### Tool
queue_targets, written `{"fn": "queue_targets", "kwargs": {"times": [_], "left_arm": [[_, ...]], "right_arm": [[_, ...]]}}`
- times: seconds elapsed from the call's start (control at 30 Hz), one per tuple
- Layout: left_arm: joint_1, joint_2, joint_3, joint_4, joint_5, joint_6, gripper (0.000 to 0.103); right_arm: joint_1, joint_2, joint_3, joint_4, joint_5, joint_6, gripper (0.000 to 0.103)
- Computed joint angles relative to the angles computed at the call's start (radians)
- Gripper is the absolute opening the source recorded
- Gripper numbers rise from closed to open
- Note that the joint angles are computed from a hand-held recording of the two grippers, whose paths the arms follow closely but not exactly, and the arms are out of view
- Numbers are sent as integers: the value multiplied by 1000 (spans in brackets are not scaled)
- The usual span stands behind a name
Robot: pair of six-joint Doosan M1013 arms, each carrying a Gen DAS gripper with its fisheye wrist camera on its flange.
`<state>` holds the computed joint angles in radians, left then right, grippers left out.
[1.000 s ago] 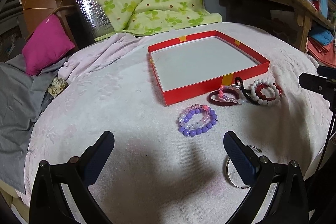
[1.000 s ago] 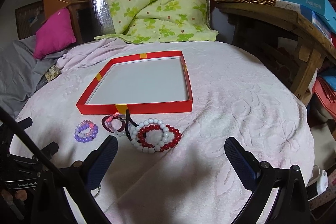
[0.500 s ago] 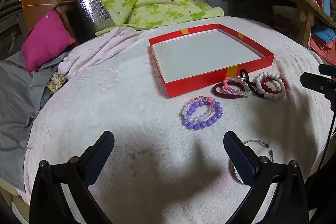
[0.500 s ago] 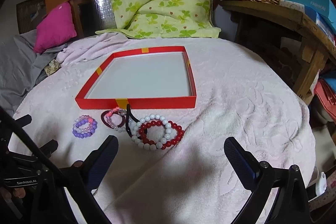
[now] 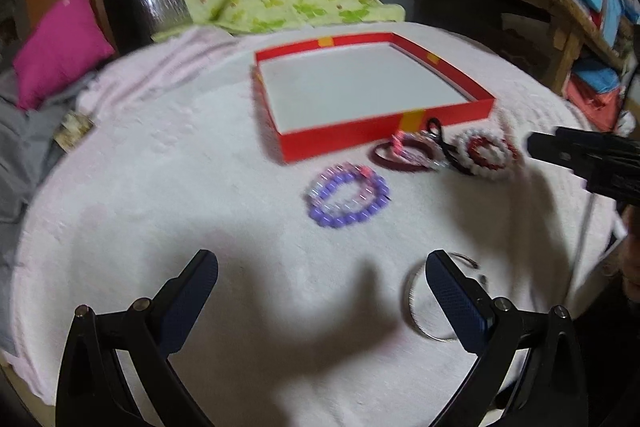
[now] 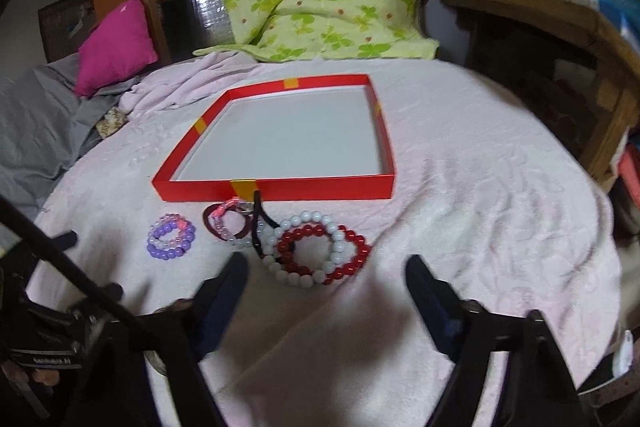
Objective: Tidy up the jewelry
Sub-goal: 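Grasp the silver cuff bangle with left tool while right tool grasps white bead bracelet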
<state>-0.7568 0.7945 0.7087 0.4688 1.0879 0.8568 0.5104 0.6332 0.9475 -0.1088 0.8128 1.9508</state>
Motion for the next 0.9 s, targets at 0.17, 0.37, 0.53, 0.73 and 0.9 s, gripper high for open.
{"fn": "queue_targets", "kwargs": {"times": [0.17, 0.37, 0.53, 0.73, 0.9], "left_arm": [[12, -5, 11, -112, -44, 63, 74], [18, 10, -5, -207, -69, 149, 66], [22, 47, -61, -280, -30, 216, 53], [22, 60, -81, -303, -27, 254, 43], [25, 59, -79, -314, -46, 270, 15]], "right_arm": [[-22, 44, -63, 131, 61, -70, 50], [-34, 102, -145, 181, 156, -58, 40], [-40, 145, -210, 185, 209, -46, 32], [-36, 164, -236, 157, 226, -25, 13], [-33, 153, -213, 149, 185, -15, 10]]}}
